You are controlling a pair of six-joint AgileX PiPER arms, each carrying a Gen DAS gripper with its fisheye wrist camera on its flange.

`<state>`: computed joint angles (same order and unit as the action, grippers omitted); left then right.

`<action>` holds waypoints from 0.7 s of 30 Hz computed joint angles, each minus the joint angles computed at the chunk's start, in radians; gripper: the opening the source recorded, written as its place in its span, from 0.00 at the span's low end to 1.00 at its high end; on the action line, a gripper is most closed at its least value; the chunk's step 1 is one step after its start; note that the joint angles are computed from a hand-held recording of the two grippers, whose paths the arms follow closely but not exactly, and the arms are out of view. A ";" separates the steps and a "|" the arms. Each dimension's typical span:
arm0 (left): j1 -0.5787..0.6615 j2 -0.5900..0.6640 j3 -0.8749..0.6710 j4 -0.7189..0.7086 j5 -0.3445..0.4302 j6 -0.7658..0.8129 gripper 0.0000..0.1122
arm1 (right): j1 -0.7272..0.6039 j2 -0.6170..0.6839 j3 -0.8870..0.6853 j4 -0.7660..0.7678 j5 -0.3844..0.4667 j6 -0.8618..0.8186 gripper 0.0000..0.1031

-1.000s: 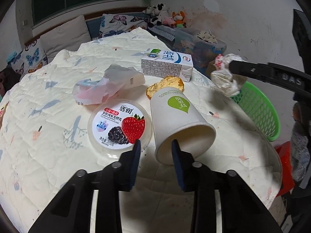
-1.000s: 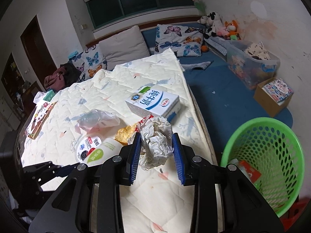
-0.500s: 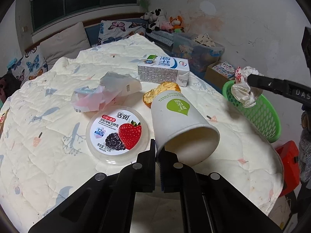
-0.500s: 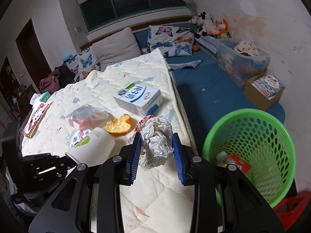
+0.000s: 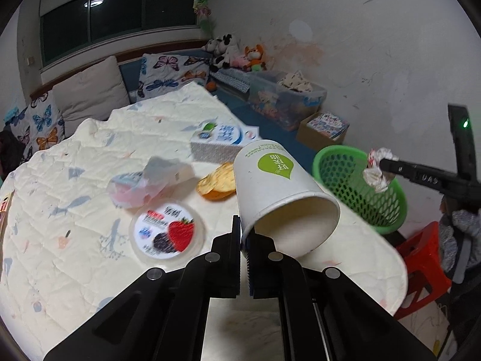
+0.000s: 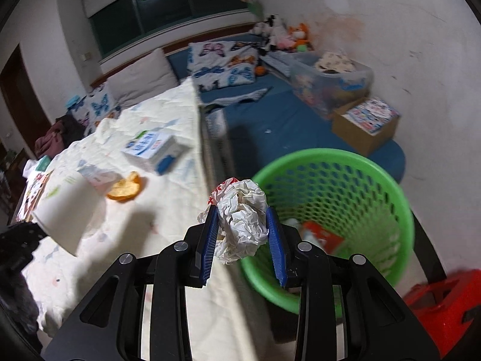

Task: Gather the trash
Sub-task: 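Release the tissue into the green basket with the right tool while the left tool carries the paper cup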

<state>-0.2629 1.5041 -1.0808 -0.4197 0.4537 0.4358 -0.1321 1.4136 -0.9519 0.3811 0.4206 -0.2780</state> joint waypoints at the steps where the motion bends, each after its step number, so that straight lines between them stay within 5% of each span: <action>1: -0.007 0.002 -0.009 -0.002 0.007 -0.004 0.03 | -0.028 -0.004 0.009 0.026 0.001 -0.028 0.32; 17: -0.236 0.132 -0.201 0.244 0.041 -0.276 0.03 | -0.254 0.077 0.046 0.354 0.055 -0.384 0.35; 21: -0.282 0.175 -0.257 0.290 0.061 -0.323 0.03 | -0.278 0.087 0.052 0.408 0.064 -0.431 0.42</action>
